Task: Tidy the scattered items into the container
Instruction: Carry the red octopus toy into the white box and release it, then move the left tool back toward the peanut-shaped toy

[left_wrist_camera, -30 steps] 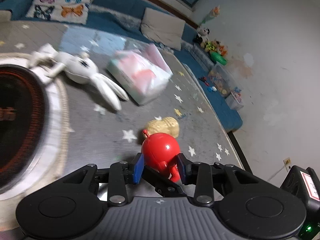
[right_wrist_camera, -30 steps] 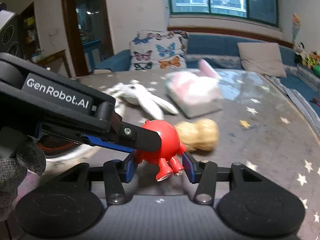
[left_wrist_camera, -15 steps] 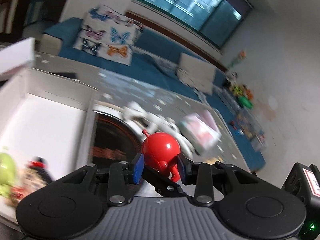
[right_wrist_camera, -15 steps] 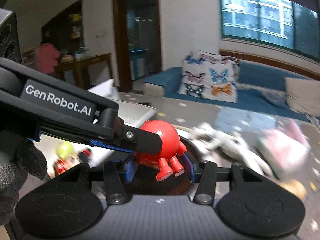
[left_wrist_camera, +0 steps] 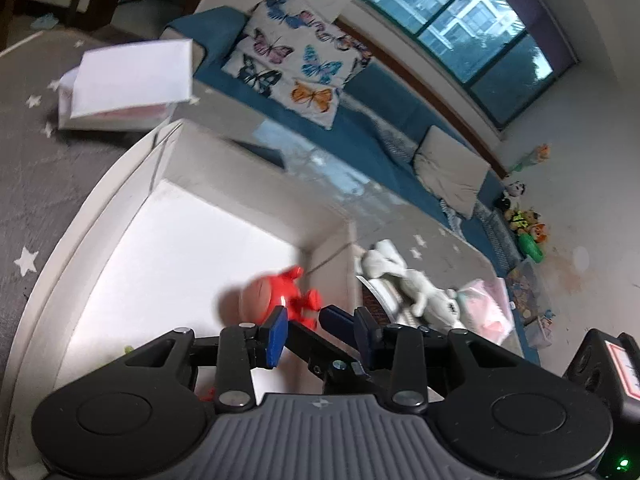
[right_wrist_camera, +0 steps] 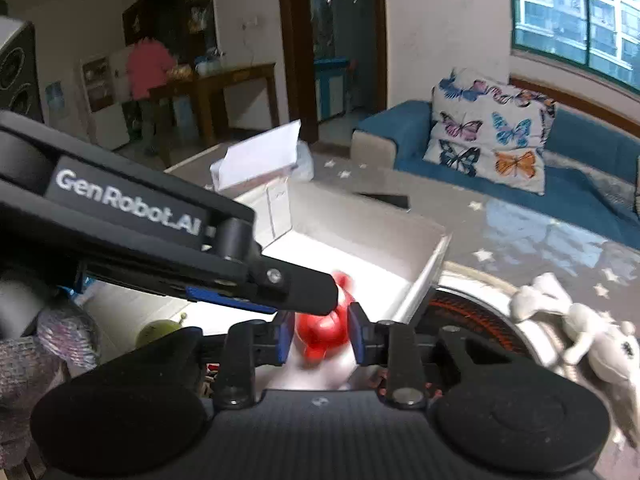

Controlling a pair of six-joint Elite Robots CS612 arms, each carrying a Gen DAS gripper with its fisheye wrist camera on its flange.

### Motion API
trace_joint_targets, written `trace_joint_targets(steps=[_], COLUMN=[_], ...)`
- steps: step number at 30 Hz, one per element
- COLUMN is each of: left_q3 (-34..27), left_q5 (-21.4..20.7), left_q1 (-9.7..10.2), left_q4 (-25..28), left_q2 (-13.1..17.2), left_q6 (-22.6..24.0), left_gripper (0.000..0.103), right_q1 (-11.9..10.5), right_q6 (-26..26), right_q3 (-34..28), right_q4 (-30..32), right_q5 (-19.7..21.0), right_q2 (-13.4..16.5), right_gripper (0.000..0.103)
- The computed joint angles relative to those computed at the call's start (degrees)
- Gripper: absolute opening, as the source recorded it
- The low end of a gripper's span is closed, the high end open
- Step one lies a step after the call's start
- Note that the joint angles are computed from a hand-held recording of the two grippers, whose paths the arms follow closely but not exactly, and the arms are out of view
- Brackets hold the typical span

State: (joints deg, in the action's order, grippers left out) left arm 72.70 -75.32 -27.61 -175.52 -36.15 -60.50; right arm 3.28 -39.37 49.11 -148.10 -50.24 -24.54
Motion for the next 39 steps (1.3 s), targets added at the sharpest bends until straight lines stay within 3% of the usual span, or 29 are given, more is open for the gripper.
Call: trace_joint_targets(steps=[12,27,34,39], left_q3=[1.0,1.4,-0.4,-2.9], left_q5=[-0.7,2.1,3.0,2.6], left_q1=[0.16,-2.62,-4.36,-5.53], left_q4=[0.0,0.0,1.1,2.3], left_q2=[0.1,-1.4,-1.1,0.0], left_q6=[-0.8,3.0,5.0,6.7], left_gripper=[0.039,0.039,0.039,0.039], right_q1=[0.2,-2.1,-3.9,-5.4], right_q6=[-1.9,-0.3,0.7,0.8], right_q3=[-0.5,8.3,12.2,14.6], right_q4=[2.0,-5.9,-9.8,-12.1], right_q5=[-0.5,1.5,1.9,2.1], right_q2=[0.5,-4.5,-6.7,-7.9], right_gripper=[0.027,0.040,0.049,0.050])
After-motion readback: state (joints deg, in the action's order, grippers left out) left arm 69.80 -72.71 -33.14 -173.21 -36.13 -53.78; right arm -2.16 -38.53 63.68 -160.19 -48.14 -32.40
